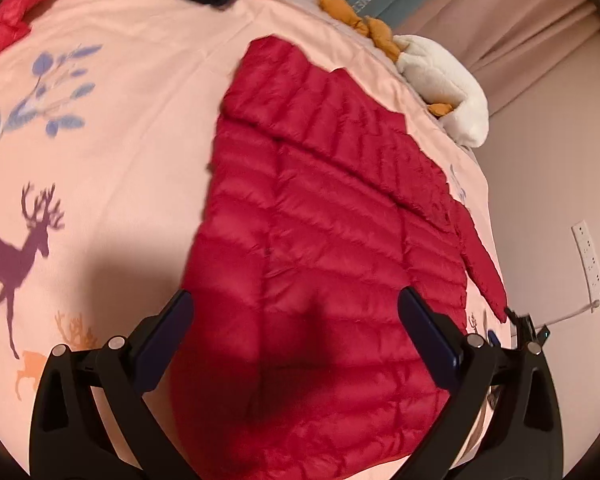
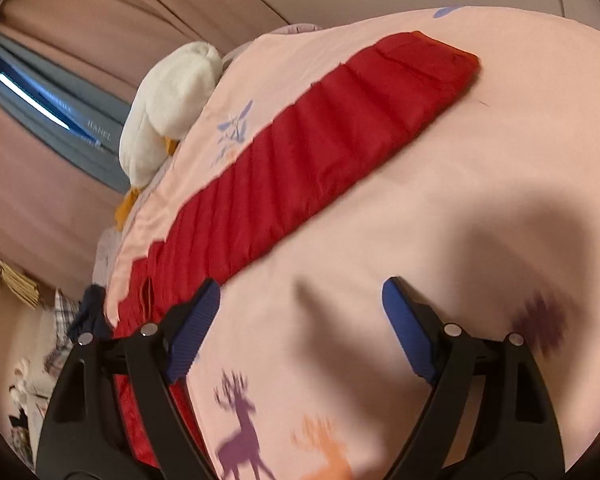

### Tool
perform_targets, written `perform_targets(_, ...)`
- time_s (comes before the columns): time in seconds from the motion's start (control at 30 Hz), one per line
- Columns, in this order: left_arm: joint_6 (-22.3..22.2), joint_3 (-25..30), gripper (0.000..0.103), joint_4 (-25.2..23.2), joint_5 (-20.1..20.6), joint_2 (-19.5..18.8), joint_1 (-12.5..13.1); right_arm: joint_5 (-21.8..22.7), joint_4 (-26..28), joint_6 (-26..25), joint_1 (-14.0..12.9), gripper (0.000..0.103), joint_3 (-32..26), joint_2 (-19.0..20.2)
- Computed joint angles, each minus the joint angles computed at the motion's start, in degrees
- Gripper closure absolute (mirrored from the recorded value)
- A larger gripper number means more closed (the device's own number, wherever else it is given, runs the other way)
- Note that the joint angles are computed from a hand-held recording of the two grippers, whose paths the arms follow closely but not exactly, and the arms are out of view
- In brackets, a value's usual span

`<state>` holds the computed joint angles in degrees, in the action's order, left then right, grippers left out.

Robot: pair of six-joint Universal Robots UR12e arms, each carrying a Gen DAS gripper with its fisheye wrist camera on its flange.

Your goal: Fold large clothes

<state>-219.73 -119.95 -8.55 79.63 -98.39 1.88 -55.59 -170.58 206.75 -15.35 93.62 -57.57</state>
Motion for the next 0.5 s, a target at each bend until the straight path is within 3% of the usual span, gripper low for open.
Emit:
perform_targets(0.1, 0.29, 1.28, 0.001, 0.73, 1.45, -0.05, -1.1, -0.69, -2.65, 5.85, 0.23, 0.018, -3.33, 2.84)
perform_targets(0.27, 1.44, 2.99, 0.001, 0.18, 2.61, -0.4, -1.99, -5.56, -8.35, 16.0, 0.86, 0.021, -6.61, 5.98)
perform_targets(0.37, 1.41, 3.65, 0.001, -0.32, 3.36, -0.73, -2.57, -9.98, -7.26, 16.84, 1.38, 0.047, -7.5, 6.48)
perform_targets(0.4, 1.39, 3.81, 0.001, -0.45, 3.34, -0.81, -2.65, -11.08, -6.05, 16.35, 1.44, 0.069, -7.81, 6.61)
perform_targets(0.43, 1.29, 3.88, 0.001, -0.5, 3.53, -0.82, -2.8, -11.16, -5.48, 16.32, 1.36, 0.083, -7.85, 6.67)
perform_targets(0.5, 1.45, 3.99, 0.001, -0.47, 3.92, -0.78, -3.04, -10.15, -6.2, 17.53, 0.91, 0.093, -7.52, 6.69)
